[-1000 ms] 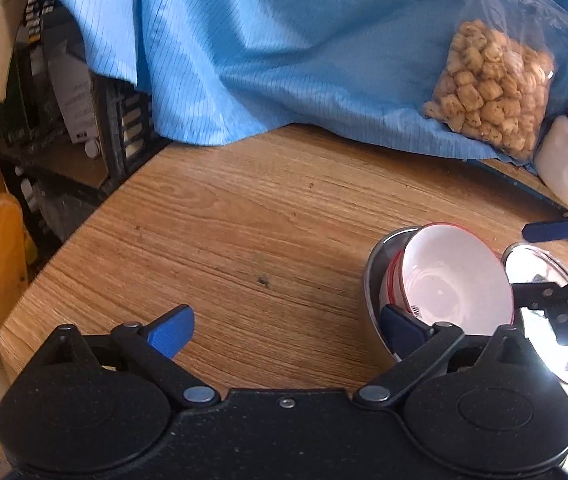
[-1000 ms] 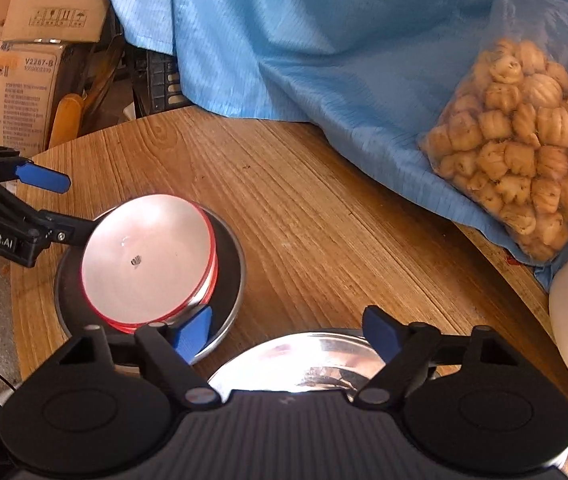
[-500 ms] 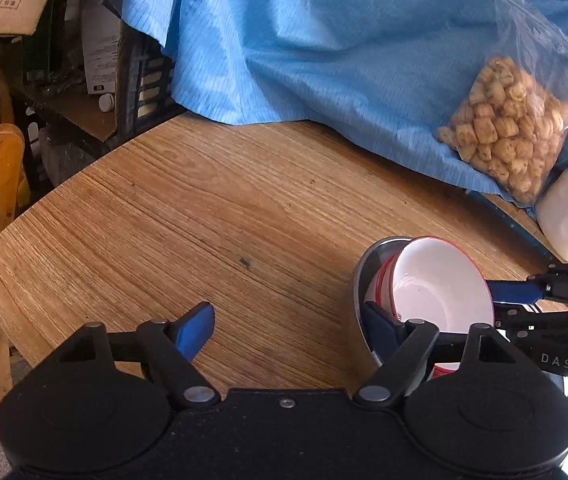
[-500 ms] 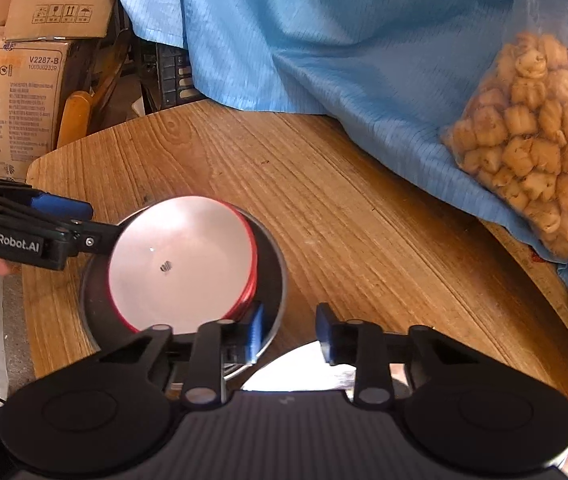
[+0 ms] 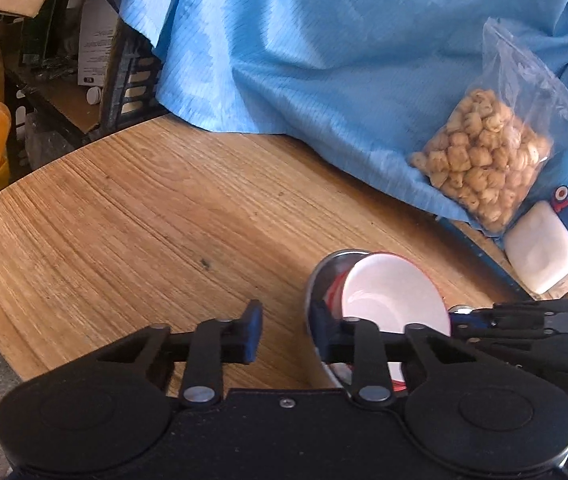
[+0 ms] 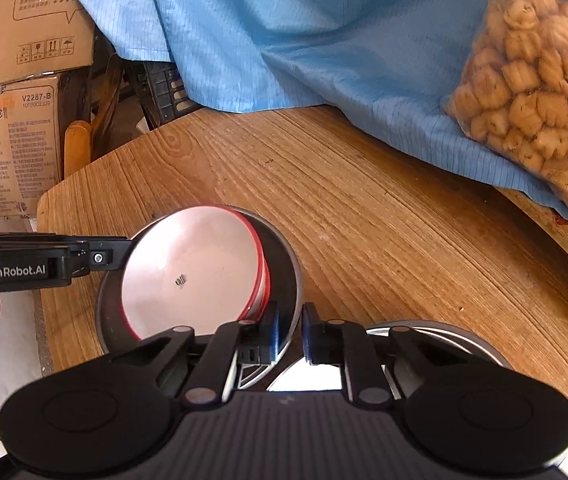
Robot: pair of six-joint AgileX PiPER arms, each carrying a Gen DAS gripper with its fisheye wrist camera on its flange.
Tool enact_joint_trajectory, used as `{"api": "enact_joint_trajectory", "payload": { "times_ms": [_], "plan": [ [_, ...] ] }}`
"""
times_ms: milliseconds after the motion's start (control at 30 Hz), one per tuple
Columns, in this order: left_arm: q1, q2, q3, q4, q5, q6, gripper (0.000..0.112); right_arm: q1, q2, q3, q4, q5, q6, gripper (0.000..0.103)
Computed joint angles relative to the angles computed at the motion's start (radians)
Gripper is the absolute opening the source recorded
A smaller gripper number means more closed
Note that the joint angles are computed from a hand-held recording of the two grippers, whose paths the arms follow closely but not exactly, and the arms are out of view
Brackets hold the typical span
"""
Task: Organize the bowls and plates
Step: 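Close the left tool on the steel bowl rim while the right tool grips it too, then lift the steel bowl stack with both tools and carry it over the plates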
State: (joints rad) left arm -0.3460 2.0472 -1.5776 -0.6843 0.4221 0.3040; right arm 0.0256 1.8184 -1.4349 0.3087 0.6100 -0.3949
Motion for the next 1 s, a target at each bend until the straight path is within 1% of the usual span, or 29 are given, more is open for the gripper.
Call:
{"api": "enact_joint_trajectory", "payload": {
  "times_ms": [33,133,267,400,467,500,567,700,867,1000],
  "plan": [
    [-0.002,-0.001,0.003,-0.008,-0.005,0.004,0.023,-0.001,0.001,-0.001,0.001,0.0,0.0,0.015],
    [-0.004,0.0,0.004,0.001,-0.012,-0.02,0.023,-0.004,0.007,-0.002,0.016,0.0,0.008,0.015],
    [-0.011,0.001,0.01,0.014,-0.03,-0.059,0.023,-0.016,0.014,-0.001,0.053,0.006,0.08,0.014],
    [-0.025,0.01,0.006,0.059,-0.056,-0.091,0.022,-0.017,0.01,0.02,0.07,-0.024,0.108,0.014],
    [-0.027,0.01,0.016,0.002,-0.069,-0.032,0.009,-0.024,0.003,0.04,0.101,-0.042,0.088,0.014],
    [-0.032,0.008,0.017,0.015,-0.077,-0.035,0.008,-0.028,0.0,0.05,0.118,-0.052,0.072,0.014],
    [-0.047,0.008,0.018,0.081,-0.099,-0.087,0.008,-0.029,-0.005,0.064,0.128,-0.065,0.058,0.014],
    [-0.05,0.01,0.015,0.102,-0.101,-0.119,0.008,-0.03,-0.008,0.071,0.145,-0.072,0.048,0.014],
    [-0.07,0.006,0.028,0.18,-0.139,-0.188,0.007,-0.034,-0.014,0.084,0.166,-0.079,0.062,0.014],
    [-0.068,0.006,0.037,0.145,-0.154,-0.155,0.007,-0.026,-0.021,0.1,0.155,-0.099,0.092,0.014]
  ]
}}
